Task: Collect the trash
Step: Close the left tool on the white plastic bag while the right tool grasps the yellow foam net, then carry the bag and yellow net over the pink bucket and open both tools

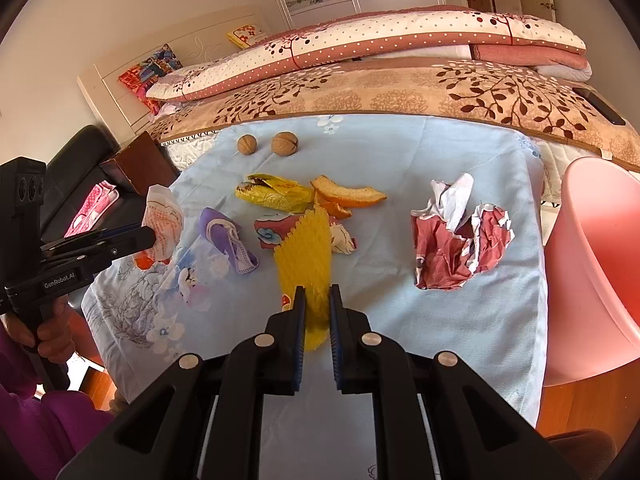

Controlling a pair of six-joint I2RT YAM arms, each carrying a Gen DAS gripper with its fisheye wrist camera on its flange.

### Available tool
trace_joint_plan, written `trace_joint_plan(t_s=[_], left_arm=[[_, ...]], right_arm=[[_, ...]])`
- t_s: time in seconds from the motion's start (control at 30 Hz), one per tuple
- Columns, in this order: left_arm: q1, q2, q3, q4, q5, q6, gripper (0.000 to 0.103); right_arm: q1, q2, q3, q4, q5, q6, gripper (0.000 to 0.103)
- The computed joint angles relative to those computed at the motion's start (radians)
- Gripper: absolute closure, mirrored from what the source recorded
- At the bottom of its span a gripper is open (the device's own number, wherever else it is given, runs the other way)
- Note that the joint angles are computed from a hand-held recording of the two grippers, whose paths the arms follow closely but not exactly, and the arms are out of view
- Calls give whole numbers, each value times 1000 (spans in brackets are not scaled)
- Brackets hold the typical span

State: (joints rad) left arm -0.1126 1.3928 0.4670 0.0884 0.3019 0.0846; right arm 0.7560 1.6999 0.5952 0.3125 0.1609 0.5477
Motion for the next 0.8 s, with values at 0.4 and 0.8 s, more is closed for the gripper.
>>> trace_joint_plan(t_s=[0.4, 0.8], left_arm=[[-172, -8, 78, 19, -29, -58, 69], [-392, 115, 227, 69, -73, -133, 69]], right_arm=[[-73, -208, -150, 39, 63, 40, 93], [-224, -469, -311, -20, 130, 77, 93]])
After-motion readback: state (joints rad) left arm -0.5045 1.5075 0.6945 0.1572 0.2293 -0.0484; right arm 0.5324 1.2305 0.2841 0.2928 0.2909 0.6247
